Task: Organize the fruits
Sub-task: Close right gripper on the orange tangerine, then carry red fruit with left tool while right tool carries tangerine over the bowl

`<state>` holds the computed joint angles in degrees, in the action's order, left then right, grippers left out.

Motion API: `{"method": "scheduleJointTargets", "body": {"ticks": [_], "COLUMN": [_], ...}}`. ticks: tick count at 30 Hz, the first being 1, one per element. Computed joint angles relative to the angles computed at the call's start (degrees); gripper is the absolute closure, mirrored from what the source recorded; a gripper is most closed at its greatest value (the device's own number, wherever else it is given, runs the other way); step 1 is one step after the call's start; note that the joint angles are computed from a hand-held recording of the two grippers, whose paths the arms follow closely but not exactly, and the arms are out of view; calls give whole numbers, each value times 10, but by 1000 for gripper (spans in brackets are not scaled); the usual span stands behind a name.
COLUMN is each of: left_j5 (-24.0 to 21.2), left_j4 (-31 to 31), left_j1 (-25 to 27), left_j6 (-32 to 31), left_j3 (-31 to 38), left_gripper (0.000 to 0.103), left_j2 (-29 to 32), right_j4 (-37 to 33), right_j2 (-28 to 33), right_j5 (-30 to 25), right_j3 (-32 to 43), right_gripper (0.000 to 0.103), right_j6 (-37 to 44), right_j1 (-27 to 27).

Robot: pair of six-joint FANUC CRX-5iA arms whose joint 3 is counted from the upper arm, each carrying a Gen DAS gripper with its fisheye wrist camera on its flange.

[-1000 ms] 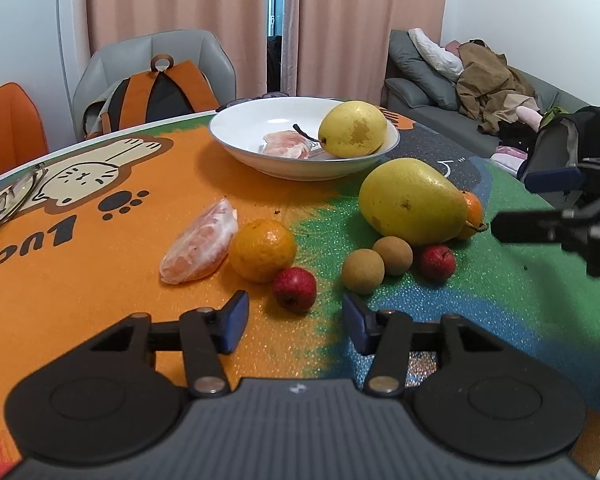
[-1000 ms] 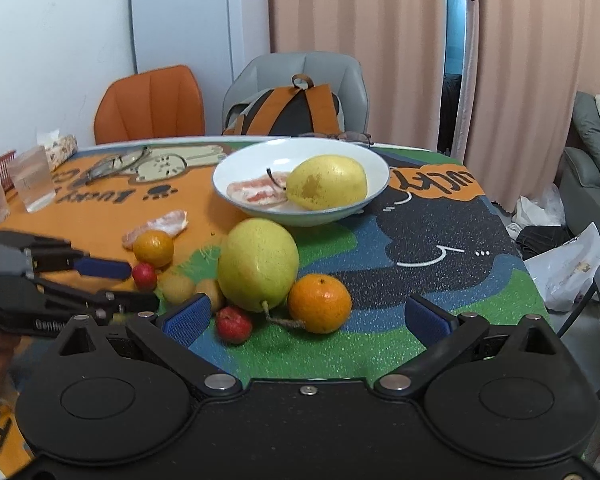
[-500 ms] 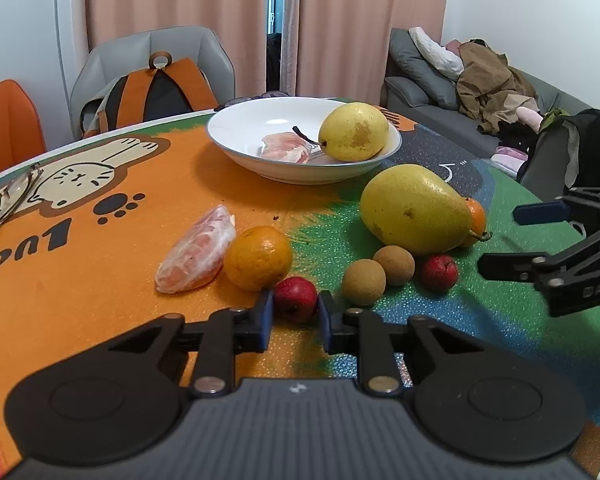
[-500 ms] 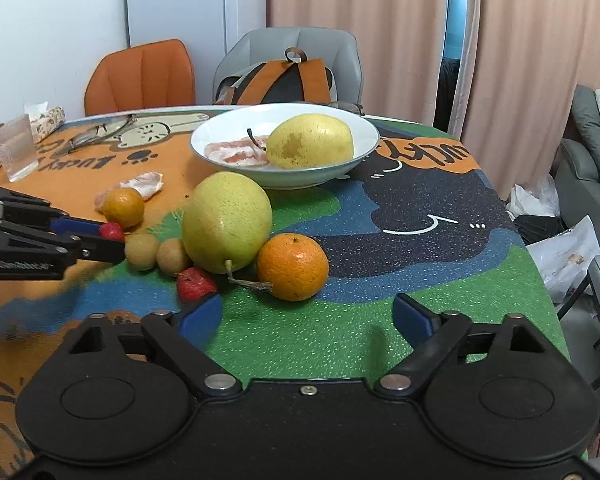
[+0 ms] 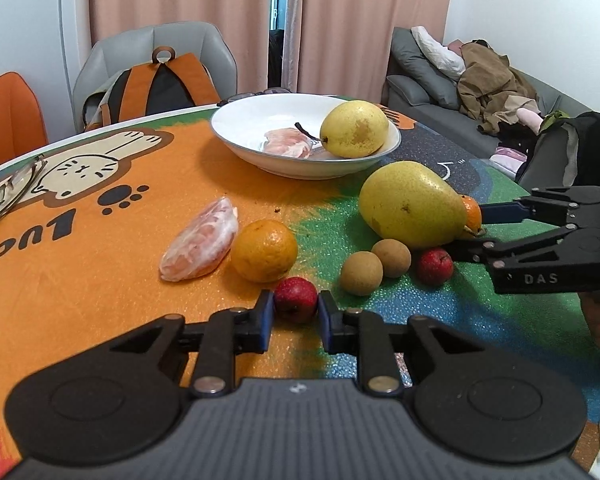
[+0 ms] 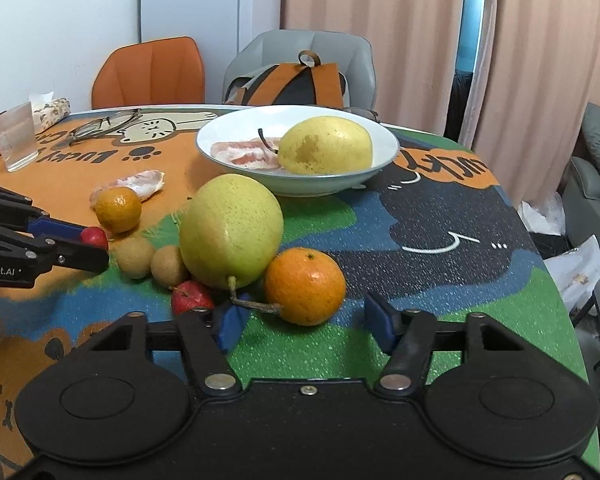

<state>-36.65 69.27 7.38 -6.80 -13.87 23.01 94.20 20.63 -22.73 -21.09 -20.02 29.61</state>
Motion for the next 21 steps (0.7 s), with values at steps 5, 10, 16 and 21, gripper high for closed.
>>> {"method": "scheduleJointTargets", "body": {"ticks": [5, 10, 16, 21], "left_j5": [-4, -11, -15, -25], "left_j4": [-1, -9, -2, -7], "left_j1": [2, 4, 0, -2], "left_j6": [0, 8, 1, 4], "left_j3": [-1, 2, 1, 7], "left_gripper": [81, 81, 81, 81], "left_j2": [-3, -6, -10, -8], "right_j4": [-37, -81, -134, -147], "right_j2": [4, -4, -19, -38], "right_j5": [-21, -23, -32, -41], "right_j3": [9, 7, -2, -20], "right_gripper": [63, 63, 63, 63], "right_j6": [38, 72, 109, 105], "right_j1": [14, 23, 36, 38]}}
